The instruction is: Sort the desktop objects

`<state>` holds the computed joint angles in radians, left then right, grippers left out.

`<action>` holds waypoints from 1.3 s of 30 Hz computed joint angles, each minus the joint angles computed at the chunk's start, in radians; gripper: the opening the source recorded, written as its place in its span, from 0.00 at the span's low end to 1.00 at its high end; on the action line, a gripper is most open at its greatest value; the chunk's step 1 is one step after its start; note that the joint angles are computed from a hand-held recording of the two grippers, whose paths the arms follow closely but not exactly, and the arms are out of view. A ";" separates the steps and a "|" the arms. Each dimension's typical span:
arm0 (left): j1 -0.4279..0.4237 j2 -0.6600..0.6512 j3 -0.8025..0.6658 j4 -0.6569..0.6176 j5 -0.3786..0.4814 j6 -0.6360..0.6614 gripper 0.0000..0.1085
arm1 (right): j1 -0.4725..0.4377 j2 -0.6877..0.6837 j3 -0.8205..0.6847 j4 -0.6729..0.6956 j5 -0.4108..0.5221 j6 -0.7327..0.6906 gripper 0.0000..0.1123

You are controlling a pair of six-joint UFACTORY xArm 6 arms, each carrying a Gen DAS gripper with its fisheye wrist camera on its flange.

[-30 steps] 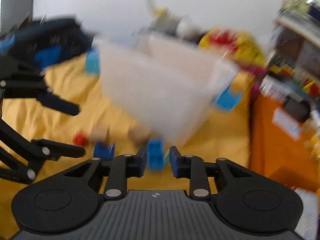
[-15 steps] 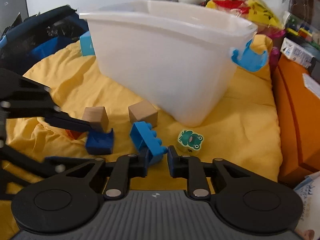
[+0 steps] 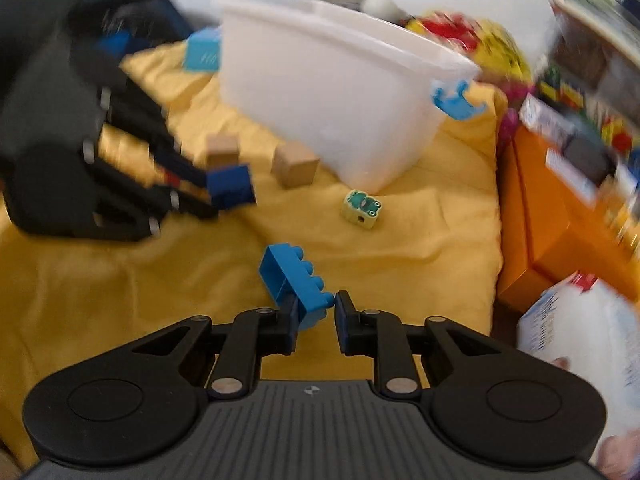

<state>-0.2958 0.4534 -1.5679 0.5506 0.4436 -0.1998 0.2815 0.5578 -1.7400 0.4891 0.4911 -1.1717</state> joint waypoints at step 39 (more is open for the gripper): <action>0.046 -0.109 0.199 -0.345 -0.129 0.058 0.32 | -0.091 0.174 -0.333 0.327 0.612 0.374 0.31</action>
<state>-0.2500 0.3447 -1.3691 0.2058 0.3144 -0.1422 0.1901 0.7316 -2.0734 0.8162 1.1029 -0.7981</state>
